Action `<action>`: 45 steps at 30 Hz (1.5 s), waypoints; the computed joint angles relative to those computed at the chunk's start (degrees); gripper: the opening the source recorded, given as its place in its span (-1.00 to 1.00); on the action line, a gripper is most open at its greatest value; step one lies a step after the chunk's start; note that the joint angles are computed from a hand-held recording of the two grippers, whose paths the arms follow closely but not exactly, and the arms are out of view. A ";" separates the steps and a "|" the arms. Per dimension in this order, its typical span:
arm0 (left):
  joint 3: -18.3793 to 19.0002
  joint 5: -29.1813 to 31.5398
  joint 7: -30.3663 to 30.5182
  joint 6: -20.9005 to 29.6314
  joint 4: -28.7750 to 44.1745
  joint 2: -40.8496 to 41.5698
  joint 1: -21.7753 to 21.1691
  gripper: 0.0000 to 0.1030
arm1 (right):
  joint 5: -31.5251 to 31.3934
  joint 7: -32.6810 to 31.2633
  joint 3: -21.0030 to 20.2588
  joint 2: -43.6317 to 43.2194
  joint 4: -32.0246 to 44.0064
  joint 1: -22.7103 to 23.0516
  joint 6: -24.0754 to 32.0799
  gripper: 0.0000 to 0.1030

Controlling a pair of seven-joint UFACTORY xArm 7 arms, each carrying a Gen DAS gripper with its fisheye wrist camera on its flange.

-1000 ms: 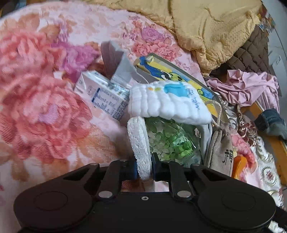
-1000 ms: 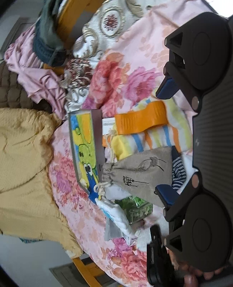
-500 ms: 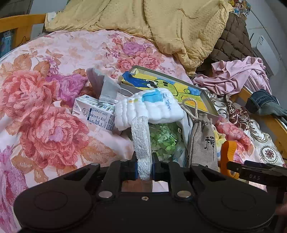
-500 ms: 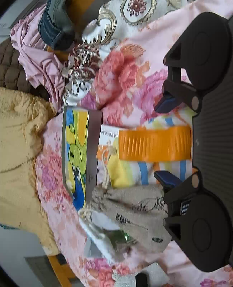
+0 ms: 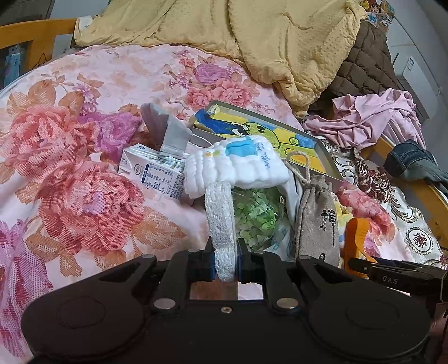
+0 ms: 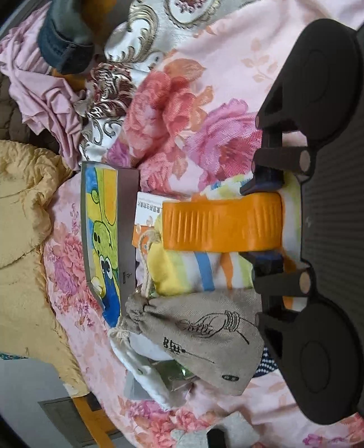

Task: Organize soft objects
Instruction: 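Lift the white insole with the left tool while the right tool grasps the orange clip, then carry the insole and orange clip over the frog tray and release both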

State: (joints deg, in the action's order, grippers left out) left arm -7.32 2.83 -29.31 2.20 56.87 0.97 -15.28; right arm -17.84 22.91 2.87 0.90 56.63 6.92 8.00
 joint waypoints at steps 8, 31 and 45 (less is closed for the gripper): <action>0.83 11.86 -9.60 0.75 0.86 -0.71 0.17 -0.72 | -7.76 9.08 2.10 -5.41 -2.78 -2.70 -5.28 -0.18; 0.84 38.43 -29.39 0.62 9.92 -0.26 2.61 -0.72 | -16.03 20.01 9.06 -7.01 3.81 -9.27 -7.46 -0.19; 7.10 44.73 -31.18 0.26 24.26 7.50 -3.50 -0.72 | -27.51 29.69 5.83 -1.99 14.81 -6.47 -7.60 -0.19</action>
